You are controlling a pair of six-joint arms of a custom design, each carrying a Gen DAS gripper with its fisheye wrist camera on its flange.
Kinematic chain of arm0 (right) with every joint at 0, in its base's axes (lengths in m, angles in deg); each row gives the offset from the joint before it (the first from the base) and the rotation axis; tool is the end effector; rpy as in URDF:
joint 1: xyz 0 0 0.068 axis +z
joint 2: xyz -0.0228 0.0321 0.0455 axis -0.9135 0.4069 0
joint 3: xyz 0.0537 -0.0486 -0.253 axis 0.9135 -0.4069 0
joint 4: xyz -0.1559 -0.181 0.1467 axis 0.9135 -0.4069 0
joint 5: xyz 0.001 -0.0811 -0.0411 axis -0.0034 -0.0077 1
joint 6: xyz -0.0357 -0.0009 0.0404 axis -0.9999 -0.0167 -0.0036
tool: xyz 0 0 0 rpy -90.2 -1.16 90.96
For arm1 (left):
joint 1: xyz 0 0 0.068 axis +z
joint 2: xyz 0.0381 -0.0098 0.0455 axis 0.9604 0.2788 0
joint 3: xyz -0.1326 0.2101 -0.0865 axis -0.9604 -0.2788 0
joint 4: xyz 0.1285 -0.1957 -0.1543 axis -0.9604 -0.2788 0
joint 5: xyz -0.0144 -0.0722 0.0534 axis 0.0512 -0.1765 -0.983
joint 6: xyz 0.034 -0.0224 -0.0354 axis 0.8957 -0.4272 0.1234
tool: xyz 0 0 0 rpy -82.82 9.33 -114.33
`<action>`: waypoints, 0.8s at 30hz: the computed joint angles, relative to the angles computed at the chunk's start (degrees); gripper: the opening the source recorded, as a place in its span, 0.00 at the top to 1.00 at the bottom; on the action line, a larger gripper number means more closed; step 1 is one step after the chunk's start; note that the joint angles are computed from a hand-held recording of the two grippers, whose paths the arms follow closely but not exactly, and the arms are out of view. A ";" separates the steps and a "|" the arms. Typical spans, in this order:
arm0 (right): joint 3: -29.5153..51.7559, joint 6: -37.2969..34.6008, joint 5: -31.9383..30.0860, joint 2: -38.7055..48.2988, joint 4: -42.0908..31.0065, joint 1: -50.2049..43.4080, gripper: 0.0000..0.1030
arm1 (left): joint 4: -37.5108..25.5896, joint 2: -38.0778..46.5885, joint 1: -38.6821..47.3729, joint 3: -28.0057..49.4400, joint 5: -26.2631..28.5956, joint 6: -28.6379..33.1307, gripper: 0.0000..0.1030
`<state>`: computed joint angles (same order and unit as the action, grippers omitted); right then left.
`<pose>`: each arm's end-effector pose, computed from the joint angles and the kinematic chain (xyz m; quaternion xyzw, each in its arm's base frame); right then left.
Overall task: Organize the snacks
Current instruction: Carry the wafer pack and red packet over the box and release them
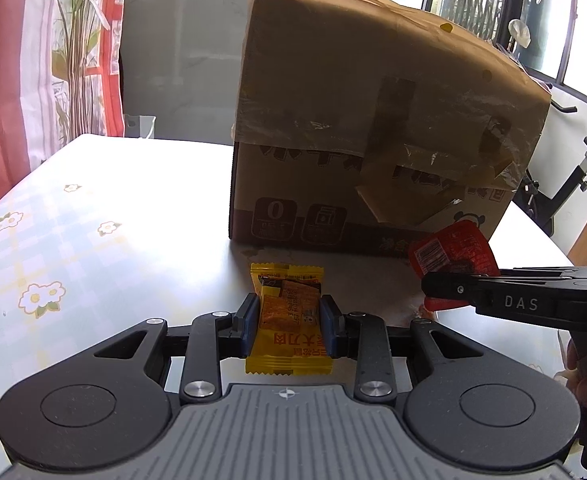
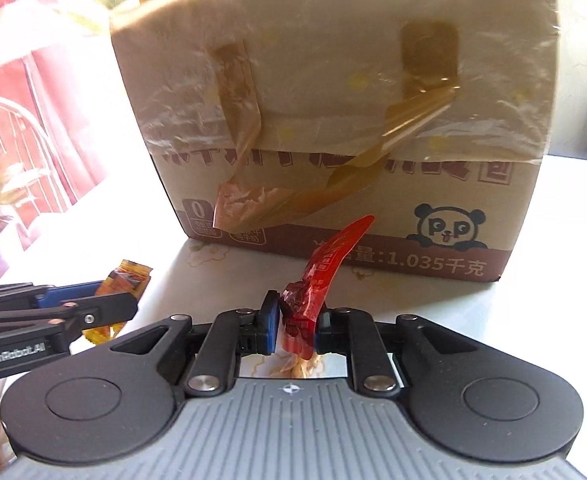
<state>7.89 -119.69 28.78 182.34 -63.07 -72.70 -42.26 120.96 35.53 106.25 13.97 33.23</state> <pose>0.3507 -0.0202 0.1553 -0.2735 0.8738 0.1969 0.3506 0.2614 -0.1811 0.0816 -0.1175 0.8870 -0.0127 0.4464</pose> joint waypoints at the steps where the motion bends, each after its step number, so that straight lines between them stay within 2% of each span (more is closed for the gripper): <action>1: 0.31 -1.27 -1.51 -0.50 -2.06 -1.92 0.84 | -0.37 -0.06 -0.20 0.20 -0.15 0.03 0.67; 5: 1.43 -3.17 -4.08 -1.56 -6.98 -5.46 0.84 | -2.07 -1.31 -1.05 0.78 -1.32 0.54 0.67; 9: 2.29 -6.27 -7.93 -4.24 -10.92 -8.68 0.84 | -3.39 -6.02 -1.77 0.78 -3.78 3.59 0.67; 11: 3.95 -8.31 -11.26 -5.77 -13.33 -10.48 0.84 | -3.11 -9.00 -1.77 0.92 -4.63 6.74 0.67; 15: 9.67 -8.38 -16.48 -6.82 -15.65 -10.79 0.84 | -1.48 -14.68 -1.96 3.47 -6.04 16.95 0.67; 20: 20.66 -3.93 -20.60 -4.21 -14.53 -8.75 0.84 | 0.21 -15.63 0.69 10.97 -1.13 26.07 0.67; 24: 28.68 -0.07 -16.80 0.47 -9.63 -5.17 0.84 | 0.02 -10.19 4.68 20.00 2.94 28.41 0.67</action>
